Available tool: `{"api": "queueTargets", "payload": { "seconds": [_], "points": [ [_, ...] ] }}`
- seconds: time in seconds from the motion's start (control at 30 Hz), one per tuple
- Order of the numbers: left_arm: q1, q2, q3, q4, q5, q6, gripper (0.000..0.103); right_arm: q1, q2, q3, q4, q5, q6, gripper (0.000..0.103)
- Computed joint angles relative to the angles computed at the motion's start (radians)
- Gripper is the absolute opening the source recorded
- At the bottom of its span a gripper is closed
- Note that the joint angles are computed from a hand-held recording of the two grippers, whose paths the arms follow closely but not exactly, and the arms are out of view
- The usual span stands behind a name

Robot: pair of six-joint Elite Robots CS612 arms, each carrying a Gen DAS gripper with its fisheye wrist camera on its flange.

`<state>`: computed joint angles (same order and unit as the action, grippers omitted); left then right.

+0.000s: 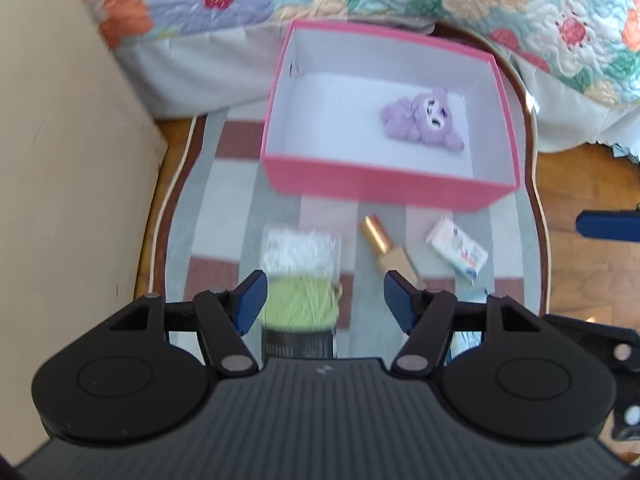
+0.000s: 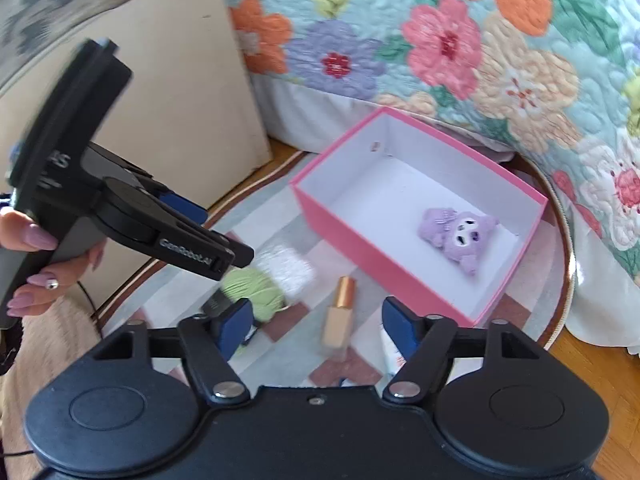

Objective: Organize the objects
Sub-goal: 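Open the left tool and move it back toward the green yarn ball, then close the left tool around the green yarn ball's black label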

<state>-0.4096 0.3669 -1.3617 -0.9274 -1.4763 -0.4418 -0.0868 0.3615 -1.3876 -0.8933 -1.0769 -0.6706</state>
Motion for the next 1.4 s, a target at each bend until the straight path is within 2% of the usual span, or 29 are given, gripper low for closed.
{"api": "queueTargets", "payload": {
  "seconds": [0.1, 0.37, 0.53, 0.67, 0.87, 0.93, 1.1, 1.3, 1.4],
  "points": [
    [0.0, 0.016, -0.053, 0.043, -0.019, -0.022, 0.065, -0.002, 0.002, -0.029, 0.047, 0.014, -0.03, 0.081],
    [-0.018, 0.032, -0.158, 0.137, 0.017, -0.062, 0.071, -0.004, -0.004, -0.07, 0.169, 0.019, -0.075, 0.09],
    [-0.026, 0.036, -0.208, 0.161, 0.004, -0.053, 0.079, -0.003, -0.007, -0.103, 0.217, 0.022, -0.103, 0.096],
    [-0.027, 0.044, -0.227, 0.158, -0.016, -0.057, 0.083, -0.002, 0.01, -0.129, 0.234, 0.059, -0.111, 0.099],
    [-0.025, 0.056, -0.232, 0.182, 0.003, -0.058, 0.086, -0.001, 0.029, -0.128, 0.312, 0.123, -0.131, 0.099],
    [-0.022, 0.063, -0.235, 0.18, 0.007, -0.054, 0.088, -0.001, 0.041, -0.132, 0.303, 0.152, -0.122, 0.099],
    [-0.002, 0.091, -0.236, 0.15, -0.014, -0.024, 0.094, 0.01, 0.101, -0.161, 0.185, 0.173, -0.112, 0.099],
    [0.032, 0.129, -0.219, 0.074, -0.009, 0.04, 0.094, 0.032, 0.162, -0.168, 0.104, 0.152, -0.1, 0.098],
    [0.054, 0.152, -0.205, 0.037, -0.034, -0.006, 0.094, 0.042, 0.194, -0.168, 0.061, 0.161, -0.073, 0.098]
  ]
}}
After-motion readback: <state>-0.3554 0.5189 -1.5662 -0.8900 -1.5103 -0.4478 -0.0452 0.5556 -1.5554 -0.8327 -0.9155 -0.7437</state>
